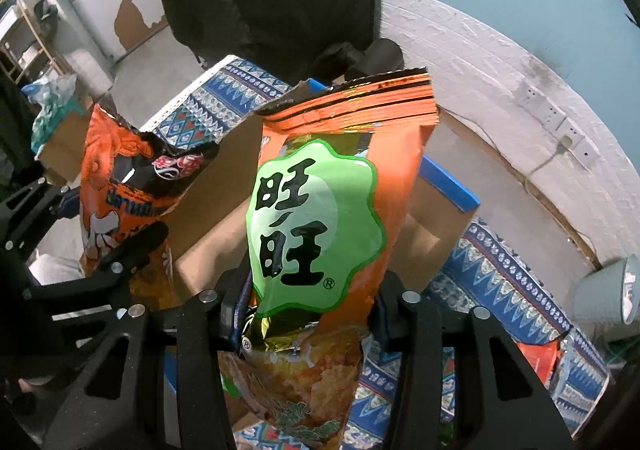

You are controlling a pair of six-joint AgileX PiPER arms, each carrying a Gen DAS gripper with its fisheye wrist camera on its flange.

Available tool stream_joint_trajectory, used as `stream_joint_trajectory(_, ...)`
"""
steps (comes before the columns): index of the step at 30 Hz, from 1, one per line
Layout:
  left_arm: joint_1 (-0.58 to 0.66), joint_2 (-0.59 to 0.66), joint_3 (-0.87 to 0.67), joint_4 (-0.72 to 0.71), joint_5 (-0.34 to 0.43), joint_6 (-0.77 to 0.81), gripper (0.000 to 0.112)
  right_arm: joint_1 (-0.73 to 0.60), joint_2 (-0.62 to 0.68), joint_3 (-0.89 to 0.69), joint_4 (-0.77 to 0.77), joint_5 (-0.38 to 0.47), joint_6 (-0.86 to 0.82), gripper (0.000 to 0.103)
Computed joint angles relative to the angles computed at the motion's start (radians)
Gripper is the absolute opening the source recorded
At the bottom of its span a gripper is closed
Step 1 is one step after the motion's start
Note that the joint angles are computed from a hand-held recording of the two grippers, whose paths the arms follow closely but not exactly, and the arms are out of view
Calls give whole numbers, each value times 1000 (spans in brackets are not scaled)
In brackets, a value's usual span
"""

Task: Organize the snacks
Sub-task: 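Carry both bags to the cardboard box and release them inside, then move both tools back over the snack pile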

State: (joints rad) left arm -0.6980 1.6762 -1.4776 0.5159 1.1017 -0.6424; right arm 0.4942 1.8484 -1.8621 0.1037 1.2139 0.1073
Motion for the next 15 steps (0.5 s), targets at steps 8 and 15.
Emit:
stream_joint_trajectory(8, -36, -12, -11, 44, 4, -48, 74, -29, -70, 73, -4, -22, 2, 66)
stream_joint_trajectory(15, -87, -1, -65, 10, 13, -20, 75, -87, -187, 208, -7, -26, -16, 67)
